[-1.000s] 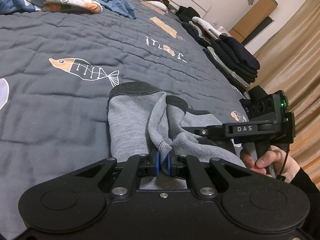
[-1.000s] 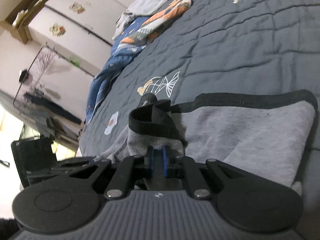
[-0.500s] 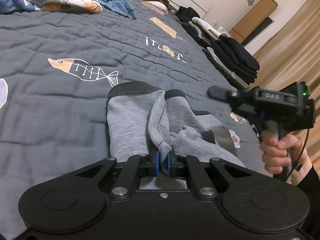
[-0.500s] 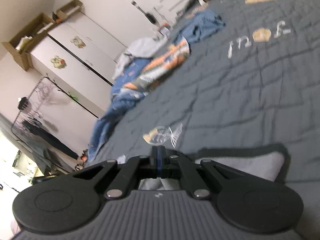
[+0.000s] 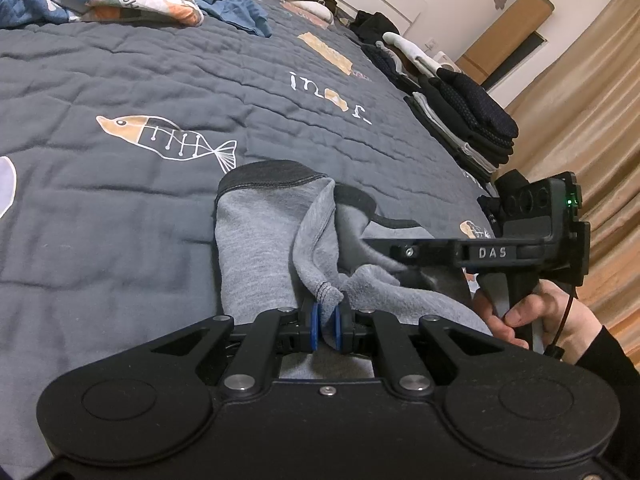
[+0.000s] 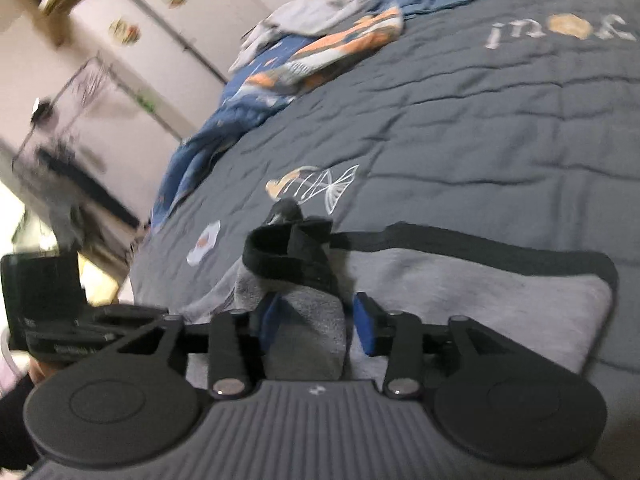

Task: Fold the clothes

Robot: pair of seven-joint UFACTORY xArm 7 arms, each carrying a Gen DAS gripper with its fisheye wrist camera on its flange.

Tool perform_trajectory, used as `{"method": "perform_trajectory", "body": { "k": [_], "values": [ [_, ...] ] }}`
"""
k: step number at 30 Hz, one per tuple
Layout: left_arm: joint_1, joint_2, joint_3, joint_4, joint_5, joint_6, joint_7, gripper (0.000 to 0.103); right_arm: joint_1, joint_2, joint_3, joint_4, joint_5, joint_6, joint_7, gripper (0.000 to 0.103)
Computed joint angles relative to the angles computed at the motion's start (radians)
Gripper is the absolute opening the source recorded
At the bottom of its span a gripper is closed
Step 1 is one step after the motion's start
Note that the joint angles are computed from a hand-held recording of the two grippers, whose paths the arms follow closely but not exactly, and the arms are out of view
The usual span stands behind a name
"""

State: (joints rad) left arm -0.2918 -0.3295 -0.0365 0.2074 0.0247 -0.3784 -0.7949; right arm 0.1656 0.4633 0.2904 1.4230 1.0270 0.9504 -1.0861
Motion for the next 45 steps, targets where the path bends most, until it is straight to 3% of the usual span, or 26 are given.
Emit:
{"method": "perform_trajectory", "body": {
  "k": [5, 10, 12, 13, 17, 25, 30, 33, 34, 39, 42, 45],
  "values": [
    [-0.018, -0.01, 0.034, -0.013, 0.032, -0.006, -0.007, 0.008, 0.001, 0.016, -0.001, 0.018, -0.02, 0.009, 0.006, 0.056],
    [-0.013, -0.011, 0.032, -0.013, 0.034, -0.001, -0.01, 0.008, 0.002, 0.021, 0.009, 0.009, -0.007, -0.005, 0.007, 0.059],
    [-0.012, -0.011, 0.031, -0.013, 0.034, 0.0, -0.01, 0.008, -0.005, 0.033, 0.013, 0.019, 0.003, 0.026, 0.026, 0.052],
    [-0.011, -0.012, 0.03, -0.013, 0.034, 0.002, -0.009, 0.008, -0.008, 0.039, 0.013, 0.028, 0.004, 0.047, 0.039, 0.033],
    [-0.015, -0.011, 0.038, -0.014, 0.038, 0.0, -0.012, 0.008, -0.002, 0.029, 0.007, 0.028, 0.007, 0.045, 0.084, 0.021],
    [-0.012, -0.01, 0.036, -0.012, 0.039, -0.01, -0.015, 0.009, -0.028, -0.05, -0.006, -0.013, 0.105, -0.018, 0.074, 0.013],
    [0.002, -0.008, 0.014, -0.004, 0.026, 0.0, -0.009, 0.009, -0.004, -0.135, -0.029, -0.063, 0.128, -0.158, 0.018, 0.01],
    [-0.003, -0.002, 0.021, -0.003, 0.025, -0.001, -0.011, 0.009, 0.017, -0.166, -0.054, -0.079, 0.121, -0.208, -0.018, 0.01],
    [-0.003, -0.002, 0.02, -0.002, 0.026, -0.001, -0.01, 0.009, -0.013, -0.154, -0.035, -0.068, 0.132, -0.175, -0.017, 0.01],
    [0.002, -0.005, 0.011, -0.001, 0.018, 0.007, -0.003, 0.009, 0.001, -0.111, -0.055, -0.046, 0.072, -0.173, 0.033, 0.013],
    [-0.002, -0.005, 0.016, 0.0, 0.018, 0.01, -0.003, 0.009, -0.028, -0.08, -0.048, -0.029, 0.076, -0.118, 0.053, 0.018],
    [0.002, -0.005, 0.008, 0.003, 0.012, 0.014, 0.001, 0.009, -0.064, -0.067, -0.048, -0.023, 0.11, -0.082, 0.071, 0.033]
  ]
}}
